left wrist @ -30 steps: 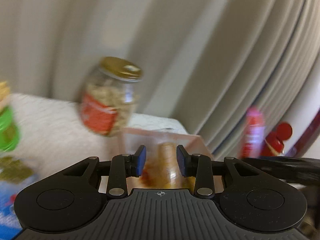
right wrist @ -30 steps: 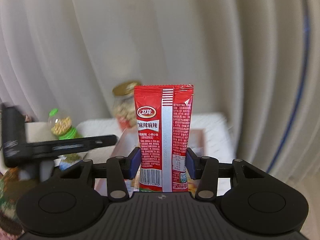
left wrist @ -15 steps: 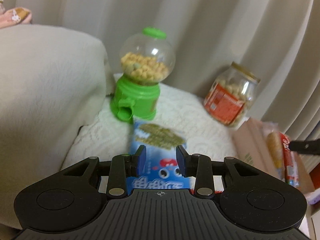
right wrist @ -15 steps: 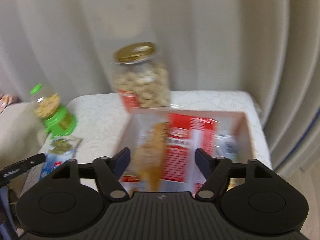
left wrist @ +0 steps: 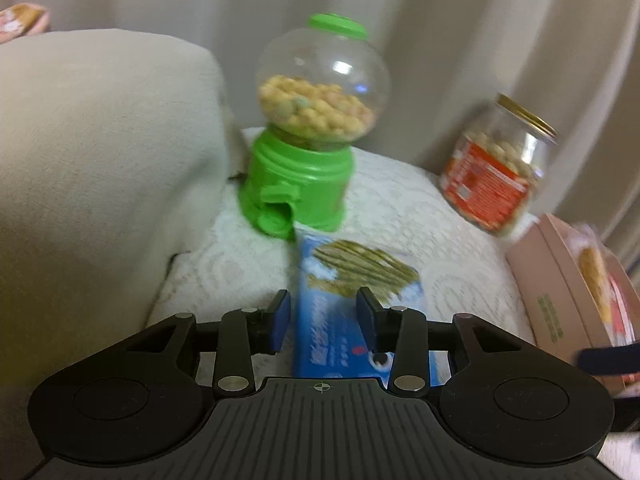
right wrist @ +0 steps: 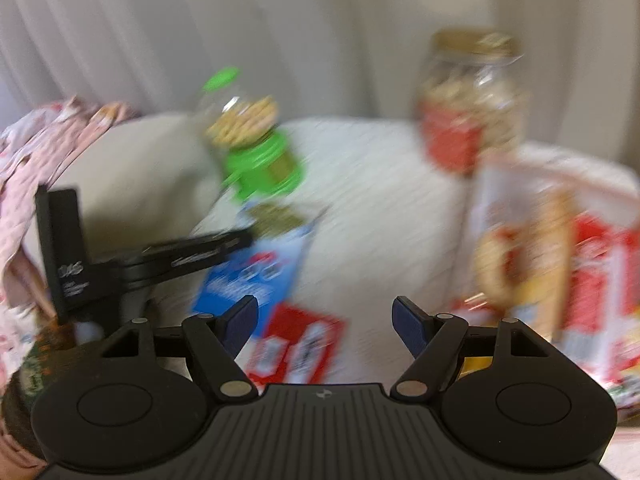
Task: Organize snacks
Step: 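Grasp the blue seaweed snack bag with the left while the right grasps the small red packet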
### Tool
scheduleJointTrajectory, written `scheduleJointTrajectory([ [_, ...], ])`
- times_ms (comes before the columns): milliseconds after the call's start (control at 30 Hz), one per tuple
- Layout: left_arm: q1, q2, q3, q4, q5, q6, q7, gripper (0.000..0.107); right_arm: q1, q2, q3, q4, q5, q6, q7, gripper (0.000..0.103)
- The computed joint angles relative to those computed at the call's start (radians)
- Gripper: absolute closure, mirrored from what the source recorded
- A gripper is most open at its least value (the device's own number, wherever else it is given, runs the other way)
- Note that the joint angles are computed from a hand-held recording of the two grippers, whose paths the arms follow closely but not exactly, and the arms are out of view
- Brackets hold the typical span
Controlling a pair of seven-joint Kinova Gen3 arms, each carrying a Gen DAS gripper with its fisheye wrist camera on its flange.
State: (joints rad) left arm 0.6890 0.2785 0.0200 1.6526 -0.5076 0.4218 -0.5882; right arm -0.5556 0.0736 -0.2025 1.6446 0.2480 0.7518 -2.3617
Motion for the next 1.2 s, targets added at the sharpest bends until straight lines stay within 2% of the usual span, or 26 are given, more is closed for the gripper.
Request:
scheduleJointTrajectory([
  [67, -0.008, -0.007, 0.013, 0.013, 0.005, -0.007, -0.028, 0.065, -0.038, 0.04, 0.012, -0.026, -0.018, 0.007, 0.017, 0.029],
  [200, -0.012, -0.028, 0.021, 0.034, 0.009, -0.004, -0.041, 0.065, -0.055, 0.118, -0.06, -0.08, 0.079, 0.064, -0.072, 0.029],
  [300, -0.017, -0.031, 0.027, 0.033, 0.012, 0.002, -0.041, 0.065, -0.18, 0.16, 0.032, -0.105, 0.152, 0.123, -0.194, 0.028],
  [400, -0.019, -0.03, 0.028, 0.035, 0.012, -0.001, -0.04, 0.066, -0.319, 0.176, 0.14, -0.092, 0.237, 0.149, -0.316, 0.023],
  [467, -0.018, -0.03, 0.028, 0.033, 0.01, 0.002, -0.038, 0.065, -0.377, 0.179, 0.16, -0.075, 0.309, 0.163, -0.397, 0.023],
  [600, -0.012, -0.029, 0.022, 0.03, 0.005, 0.008, -0.015, 0.064, -0.344, 0.179, 0.058, -0.047, 0.429, 0.21, -0.546, 0.023],
  [800, -0.008, -0.03, 0.02, 0.035, -0.008, 0.004, 0.016, 0.065, -0.361, 0.145, 0.033, 0.026, 0.524, 0.212, -0.756, 0.023],
  [900, -0.025, -0.03, 0.035, 0.031, 0.014, 0.008, -0.001, 0.065, -0.365, 0.176, 0.018, -0.011, 0.54, 0.266, -0.747, 0.024],
  [933, -0.024, -0.03, 0.034, 0.03, 0.014, 0.009, 0.0, 0.065, -0.372, 0.184, 0.015, -0.022, 0.545, 0.286, -0.736, 0.031],
  [967, -0.024, -0.029, 0.034, 0.028, 0.016, 0.014, 0.0, 0.065, -0.379, 0.183, 0.012, -0.022, 0.553, 0.291, -0.73, 0.043],
  [1100, -0.019, -0.019, 0.03, 0.014, 0.021, 0.019, 0.021, 0.064, -0.367, 0.129, -0.007, 0.028, 0.526, 0.233, -0.72, 0.044],
  [1200, -0.039, -0.006, 0.047, 0.002, 0.059, 0.007, -0.007, 0.064, -0.355, 0.068, -0.035, 0.078, 0.494, 0.2, -0.738, 0.048],
])
